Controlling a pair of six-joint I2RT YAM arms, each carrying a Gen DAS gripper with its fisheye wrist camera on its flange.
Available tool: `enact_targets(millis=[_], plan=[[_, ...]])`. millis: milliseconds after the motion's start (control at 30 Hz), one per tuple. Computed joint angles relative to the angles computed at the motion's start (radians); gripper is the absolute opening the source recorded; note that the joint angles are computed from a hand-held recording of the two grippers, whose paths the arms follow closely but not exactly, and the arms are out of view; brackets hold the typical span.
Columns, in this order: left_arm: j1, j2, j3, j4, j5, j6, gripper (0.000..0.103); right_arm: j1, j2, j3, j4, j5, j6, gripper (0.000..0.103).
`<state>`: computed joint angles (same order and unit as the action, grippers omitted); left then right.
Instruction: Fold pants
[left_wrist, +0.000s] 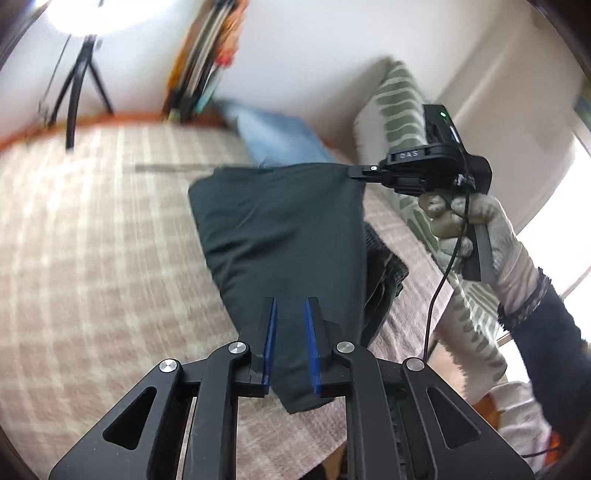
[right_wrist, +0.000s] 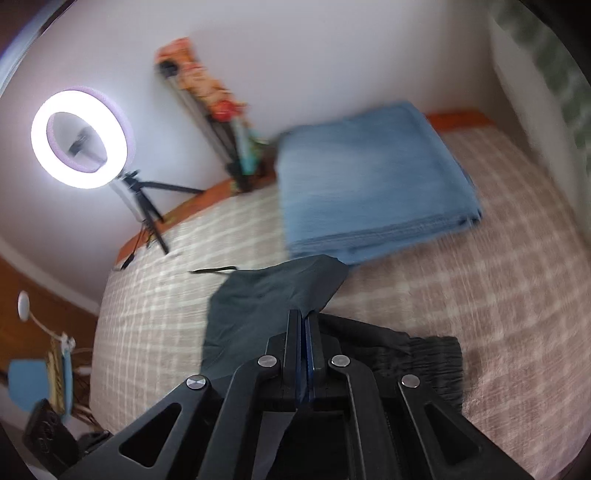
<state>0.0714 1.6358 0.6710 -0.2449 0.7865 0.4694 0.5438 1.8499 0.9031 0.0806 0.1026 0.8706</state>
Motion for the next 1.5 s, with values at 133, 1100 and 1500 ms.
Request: enact_targets(millis=[133,1100,1500], plan=[[-0.074,-0.028,-0.049,0.077,-0.039,-0.048,0.029,-0.042,0.075,-0.021,0.084,-0.052,0.000,0.000],[-0.109,0.423,0.302,0.015,-0.037,-0.149,0.006,0.132,0.148,-0.185,0.382,-0.161,0.049,0.054],[-0.145,0.433,0.286,0.090,-0.071,-0.175,0.006,0.130,0.321,0.026,0.325,-0.188,-0.020,0.036]])
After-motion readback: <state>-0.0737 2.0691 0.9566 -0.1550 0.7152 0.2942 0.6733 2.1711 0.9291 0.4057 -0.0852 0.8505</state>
